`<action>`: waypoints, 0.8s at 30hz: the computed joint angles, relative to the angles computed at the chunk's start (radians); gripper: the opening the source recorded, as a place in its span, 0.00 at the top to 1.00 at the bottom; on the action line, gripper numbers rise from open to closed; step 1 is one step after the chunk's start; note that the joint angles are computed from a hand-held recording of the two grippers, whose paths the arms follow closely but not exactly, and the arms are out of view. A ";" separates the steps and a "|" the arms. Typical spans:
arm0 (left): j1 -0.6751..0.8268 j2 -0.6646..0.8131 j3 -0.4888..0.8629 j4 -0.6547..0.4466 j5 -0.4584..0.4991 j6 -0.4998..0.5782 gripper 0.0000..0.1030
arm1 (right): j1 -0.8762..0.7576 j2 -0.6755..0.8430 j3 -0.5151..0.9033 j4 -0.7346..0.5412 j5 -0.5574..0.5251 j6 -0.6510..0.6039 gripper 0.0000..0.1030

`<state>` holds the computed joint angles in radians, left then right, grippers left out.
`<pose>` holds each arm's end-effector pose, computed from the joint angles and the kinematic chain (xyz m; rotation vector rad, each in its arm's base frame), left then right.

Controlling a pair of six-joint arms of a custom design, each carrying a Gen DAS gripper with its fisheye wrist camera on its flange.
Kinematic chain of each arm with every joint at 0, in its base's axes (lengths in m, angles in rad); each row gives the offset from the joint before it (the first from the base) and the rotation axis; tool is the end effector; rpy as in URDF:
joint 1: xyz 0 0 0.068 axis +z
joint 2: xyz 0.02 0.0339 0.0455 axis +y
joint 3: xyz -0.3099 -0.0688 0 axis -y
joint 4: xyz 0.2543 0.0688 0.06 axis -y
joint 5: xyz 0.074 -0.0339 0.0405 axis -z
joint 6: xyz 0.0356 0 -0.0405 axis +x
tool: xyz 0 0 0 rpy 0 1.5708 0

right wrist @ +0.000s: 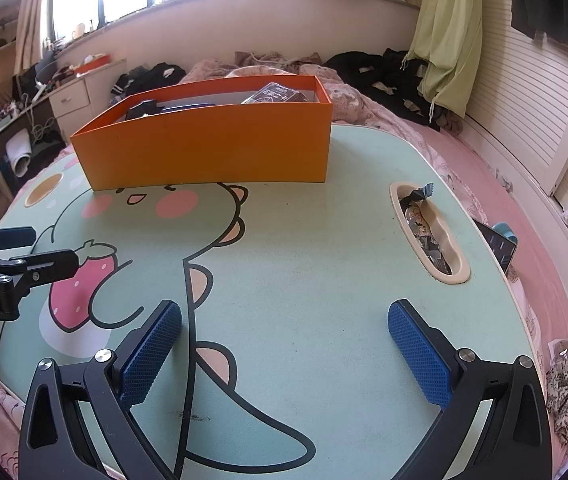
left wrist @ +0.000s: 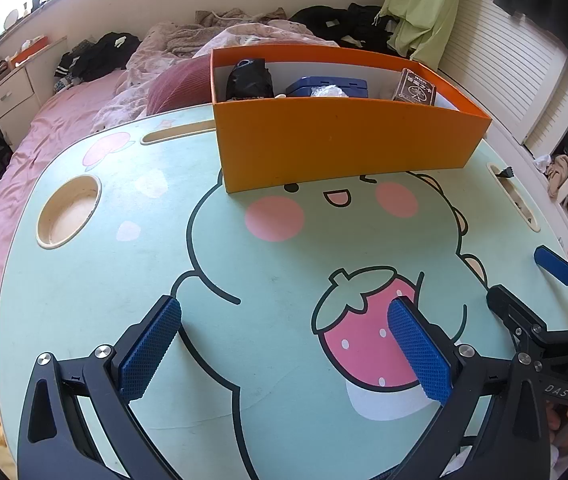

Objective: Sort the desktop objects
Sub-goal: 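Grasp the white plastic-wrapped ball in the orange box with the left gripper, place it on the table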

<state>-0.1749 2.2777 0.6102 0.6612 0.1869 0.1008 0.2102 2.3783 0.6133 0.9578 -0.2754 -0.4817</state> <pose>0.3088 -0.0613 -0.0018 0.4227 2.5380 -0.2685 0.3193 0.0780 -0.0116 -0.9175 2.1609 0.1945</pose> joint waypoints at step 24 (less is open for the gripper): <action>-0.028 -0.218 0.344 -0.465 0.034 0.040 0.17 | -0.003 0.003 0.001 0.001 -0.007 -0.010 0.00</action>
<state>-0.2029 2.0593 0.9543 0.1965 0.2207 0.1404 0.2075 2.3812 0.6145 0.9588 -0.2824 -0.4914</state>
